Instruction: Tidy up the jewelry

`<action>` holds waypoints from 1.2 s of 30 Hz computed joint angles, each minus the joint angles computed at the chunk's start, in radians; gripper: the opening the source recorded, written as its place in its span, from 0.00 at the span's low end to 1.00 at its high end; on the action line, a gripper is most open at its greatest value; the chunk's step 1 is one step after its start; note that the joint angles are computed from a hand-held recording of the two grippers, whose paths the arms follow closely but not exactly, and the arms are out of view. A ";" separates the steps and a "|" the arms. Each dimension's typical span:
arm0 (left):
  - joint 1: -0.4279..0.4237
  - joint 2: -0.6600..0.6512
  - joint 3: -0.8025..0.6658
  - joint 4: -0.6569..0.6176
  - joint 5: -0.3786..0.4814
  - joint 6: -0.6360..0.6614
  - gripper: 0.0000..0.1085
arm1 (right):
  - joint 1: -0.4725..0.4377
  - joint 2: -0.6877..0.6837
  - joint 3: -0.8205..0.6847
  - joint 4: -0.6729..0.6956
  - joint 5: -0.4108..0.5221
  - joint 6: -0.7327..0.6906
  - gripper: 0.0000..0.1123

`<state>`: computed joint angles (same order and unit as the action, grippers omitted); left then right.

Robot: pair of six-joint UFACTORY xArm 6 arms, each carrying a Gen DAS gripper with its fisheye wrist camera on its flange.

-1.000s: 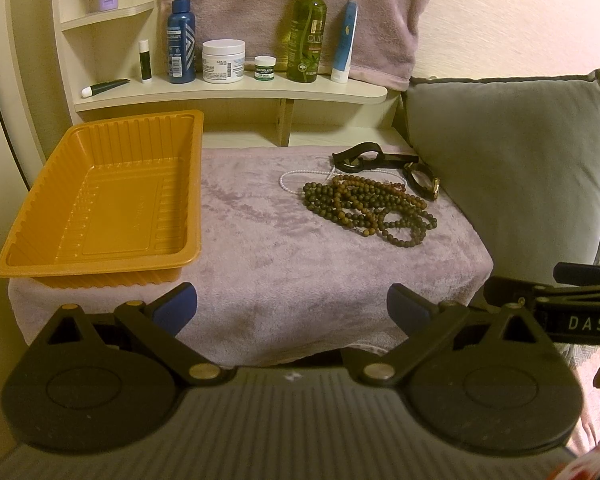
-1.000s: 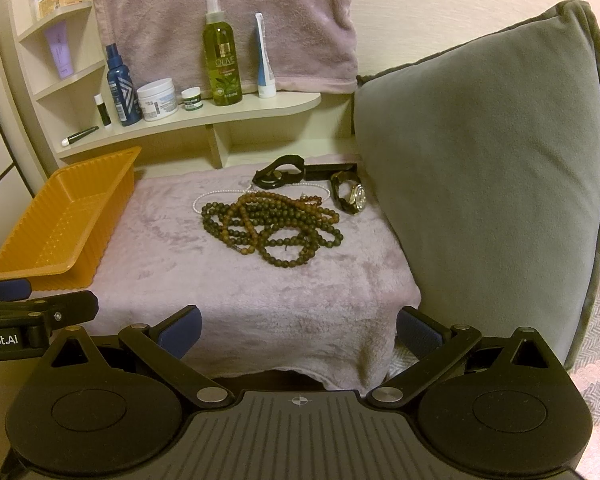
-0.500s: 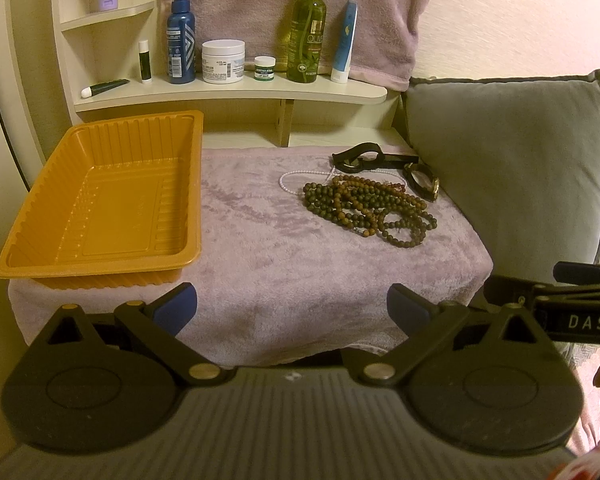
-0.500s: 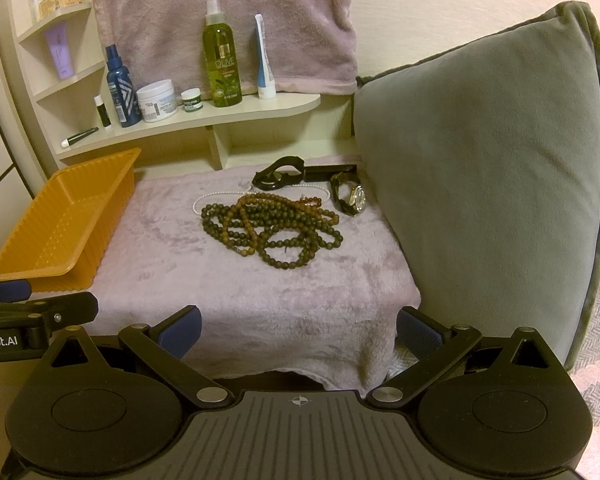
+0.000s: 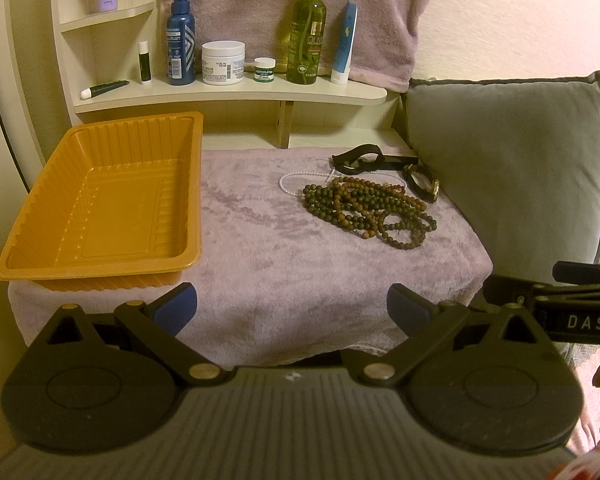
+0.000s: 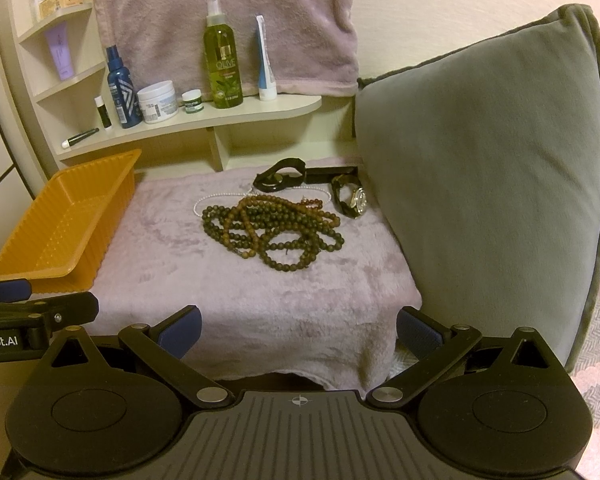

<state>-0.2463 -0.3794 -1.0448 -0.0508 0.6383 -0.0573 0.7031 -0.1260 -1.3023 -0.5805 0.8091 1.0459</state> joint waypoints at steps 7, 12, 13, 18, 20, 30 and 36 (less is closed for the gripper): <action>0.001 0.000 0.000 0.000 0.000 -0.001 0.93 | 0.000 0.000 -0.002 0.000 0.001 -0.001 0.91; 0.001 0.000 0.000 -0.002 -0.003 0.000 0.93 | 0.001 0.005 -0.011 0.003 0.007 -0.003 0.91; 0.002 0.000 0.001 -0.004 -0.006 0.001 0.92 | 0.000 0.003 -0.007 0.002 0.004 -0.002 0.91; 0.016 -0.001 0.003 -0.032 -0.027 0.015 0.89 | -0.003 0.005 -0.002 -0.005 -0.009 0.005 0.91; 0.028 -0.002 0.002 -0.042 -0.035 0.016 0.89 | -0.008 0.005 0.008 -0.008 -0.024 0.010 0.91; 0.114 -0.002 0.012 -0.088 -0.101 0.069 0.89 | -0.035 0.056 0.001 -0.048 -0.164 0.040 0.91; 0.197 -0.006 0.056 -0.128 -0.205 0.141 0.87 | -0.055 0.106 -0.010 -0.107 -0.282 0.059 0.91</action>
